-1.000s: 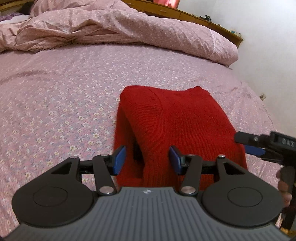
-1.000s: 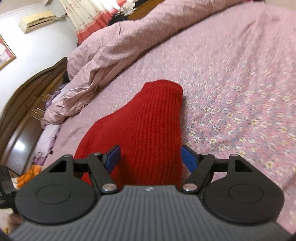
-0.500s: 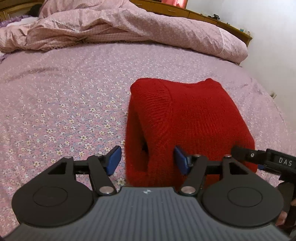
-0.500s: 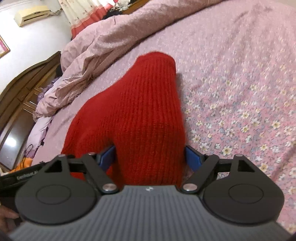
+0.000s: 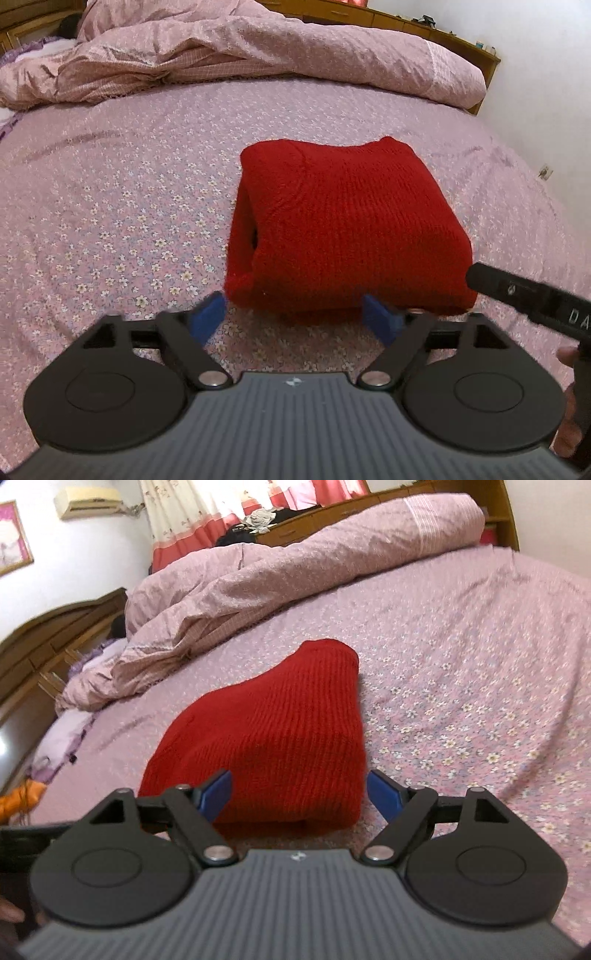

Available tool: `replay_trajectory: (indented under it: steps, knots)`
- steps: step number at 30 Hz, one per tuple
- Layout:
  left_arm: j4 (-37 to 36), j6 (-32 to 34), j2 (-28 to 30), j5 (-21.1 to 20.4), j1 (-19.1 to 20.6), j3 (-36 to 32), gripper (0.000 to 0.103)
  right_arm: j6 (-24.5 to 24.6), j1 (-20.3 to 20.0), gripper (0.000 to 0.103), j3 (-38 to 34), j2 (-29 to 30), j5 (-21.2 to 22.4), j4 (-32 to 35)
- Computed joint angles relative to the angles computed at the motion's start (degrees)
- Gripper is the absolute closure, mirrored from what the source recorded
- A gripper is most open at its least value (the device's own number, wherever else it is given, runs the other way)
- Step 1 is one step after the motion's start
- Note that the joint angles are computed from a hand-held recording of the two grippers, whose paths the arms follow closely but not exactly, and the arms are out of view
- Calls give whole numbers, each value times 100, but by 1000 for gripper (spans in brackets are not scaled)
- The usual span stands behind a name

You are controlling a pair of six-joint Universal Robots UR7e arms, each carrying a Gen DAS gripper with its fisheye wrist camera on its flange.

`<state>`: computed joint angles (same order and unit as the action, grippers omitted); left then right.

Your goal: Fold small clothes

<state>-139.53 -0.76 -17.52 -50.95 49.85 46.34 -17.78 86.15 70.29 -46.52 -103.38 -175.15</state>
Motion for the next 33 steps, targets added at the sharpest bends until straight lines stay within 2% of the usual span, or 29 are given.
replay_trajectory:
  steps: [4, 12, 33]
  knots:
    - [-38, 14, -39, 157, -69, 148, 10, -172, 42, 21, 206, -51, -148, -110]
    - [410, -280, 17, 250, -54, 26, 9, -217, 69, 21, 266, -21, -339, -115]
    - [606, -345, 82, 291, -43, -94, 9, -138, 65, 21, 192, 13, -416, 107]
